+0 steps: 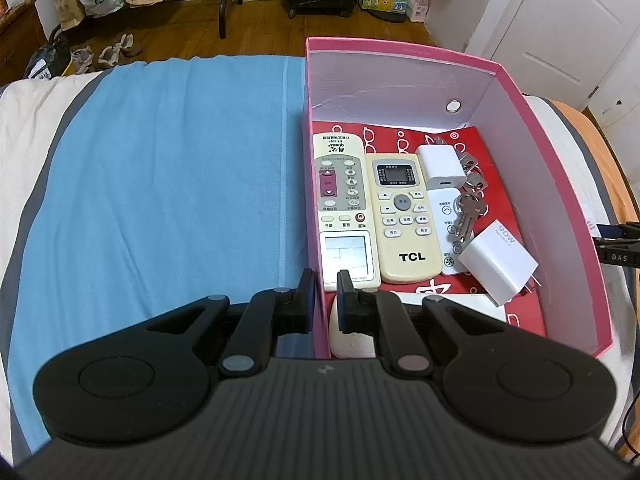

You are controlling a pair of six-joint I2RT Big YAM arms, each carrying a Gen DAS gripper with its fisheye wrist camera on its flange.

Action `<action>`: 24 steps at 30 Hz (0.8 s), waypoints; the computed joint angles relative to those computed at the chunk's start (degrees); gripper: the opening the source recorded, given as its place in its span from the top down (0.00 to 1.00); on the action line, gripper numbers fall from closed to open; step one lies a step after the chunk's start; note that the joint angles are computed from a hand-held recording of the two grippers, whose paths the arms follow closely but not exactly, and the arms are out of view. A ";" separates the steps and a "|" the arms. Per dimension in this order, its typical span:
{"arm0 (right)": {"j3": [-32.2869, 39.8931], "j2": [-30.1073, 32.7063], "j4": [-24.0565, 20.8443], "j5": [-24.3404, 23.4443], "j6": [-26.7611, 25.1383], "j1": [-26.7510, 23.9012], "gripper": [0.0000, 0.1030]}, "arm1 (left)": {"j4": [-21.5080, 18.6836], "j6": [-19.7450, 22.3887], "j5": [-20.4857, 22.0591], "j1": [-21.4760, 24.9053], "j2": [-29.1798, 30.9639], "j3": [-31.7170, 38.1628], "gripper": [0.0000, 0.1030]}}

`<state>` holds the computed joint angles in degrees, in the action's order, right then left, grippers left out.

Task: Organize rigid objects
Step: 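Carry the white remote into the box and release it with the right tool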

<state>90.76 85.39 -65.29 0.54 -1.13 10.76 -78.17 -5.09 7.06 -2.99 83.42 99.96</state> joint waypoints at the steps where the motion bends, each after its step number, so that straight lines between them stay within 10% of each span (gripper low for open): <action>1: 0.06 -0.20 0.02 0.83 0.48 0.38 0.41 | -0.03 -0.14 -0.22 -0.04 0.03 -0.03 0.91; 17: 2.96 -8.16 11.74 -2.49 1.79 7.45 0.41 | 0.66 -1.03 0.27 0.46 -0.36 -0.58 0.93; 24: 13.71 -2.60 6.80 -15.20 5.39 10.89 0.41 | 1.03 -0.96 0.69 0.48 -0.57 -0.76 0.93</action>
